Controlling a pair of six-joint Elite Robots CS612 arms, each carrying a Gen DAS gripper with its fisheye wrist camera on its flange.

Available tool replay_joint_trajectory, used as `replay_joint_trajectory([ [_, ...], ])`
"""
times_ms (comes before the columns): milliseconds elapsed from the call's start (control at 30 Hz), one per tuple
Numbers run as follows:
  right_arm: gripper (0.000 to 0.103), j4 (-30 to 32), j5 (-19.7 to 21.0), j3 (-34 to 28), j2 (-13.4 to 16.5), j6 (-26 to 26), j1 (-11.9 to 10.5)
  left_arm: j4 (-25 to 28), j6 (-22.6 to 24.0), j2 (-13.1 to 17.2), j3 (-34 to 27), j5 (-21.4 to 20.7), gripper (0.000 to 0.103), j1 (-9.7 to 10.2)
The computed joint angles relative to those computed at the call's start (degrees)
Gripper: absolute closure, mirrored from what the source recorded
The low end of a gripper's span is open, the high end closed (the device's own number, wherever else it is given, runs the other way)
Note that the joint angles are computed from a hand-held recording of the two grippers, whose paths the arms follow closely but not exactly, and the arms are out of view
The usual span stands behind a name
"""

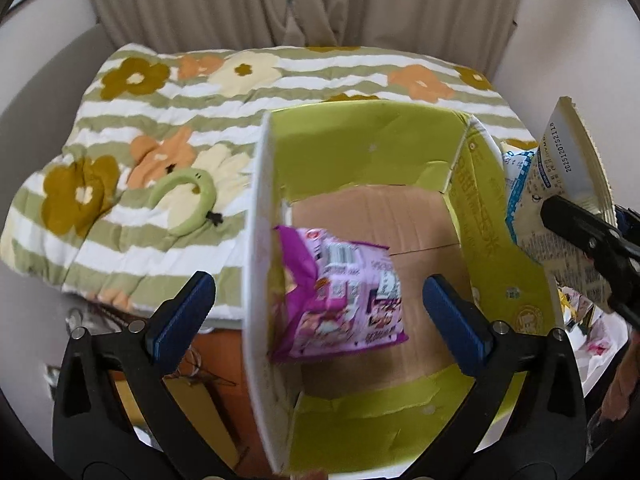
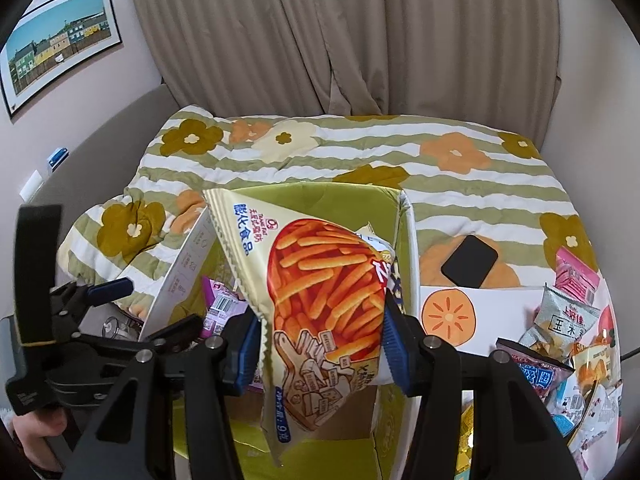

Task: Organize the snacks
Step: 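Carry both bags into the cardboard box and open both grippers, then grasp the clear wrapped pack with the left gripper while the right grasps the pink-white bag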

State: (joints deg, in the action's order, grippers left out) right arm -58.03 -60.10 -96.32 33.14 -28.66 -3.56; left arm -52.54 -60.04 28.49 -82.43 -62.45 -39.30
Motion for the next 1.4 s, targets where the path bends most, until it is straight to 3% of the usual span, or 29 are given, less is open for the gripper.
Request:
replay_joint_trajectory([
  [167,0.054,3.28,3.98,-0.07,-0.4,-4.3,-0.48,5.5,-6.82,0.31,-3.67,2.67,0.001,-1.17],
  [267,0.054,4.95,2.44,0.24,-0.49,-7.66,0.35,6.83,-9.17,0.62,-5.37,3.35,0.001,-1.56],
  [500,0.051,7.0,-0.27,0.64,0.04,-8.94,1.37,9.12,-11.35,0.96,-7.12,4.53,0.001,-1.99],
  [533,0.047,7.04,-0.44,0.66,0.17,-8.85,1.44,9.19,-11.34,0.99,-7.19,4.59,0.001,-2.02],
  [600,0.023,7.77,0.1,0.84,0.22,-9.16,1.35,9.67,-11.28,1.0,-7.33,4.62,0.001,-2.09],
  [633,0.001,8.44,0.52,0.92,0.17,-9.76,1.24,9.77,-11.37,0.94,-7.15,4.65,0.001,-2.12],
  [767,0.0,8.69,3.18,0.01,0.98,-10.14,0.39,10.56,-11.88,1.22,-7.75,4.62,0.001,-2.4],
  [1100,0.0,8.14,3.72,-2.76,1.68,-8.82,-0.42,9.2,-10.98,1.9,-8.97,3.48,0.001,-2.74],
  [1400,0.0,7.93,5.41,-3.08,0.5,-7.31,-2.89,6.19,-7.99,1.19,-7.3,4.26,0.001,-3.42],
])
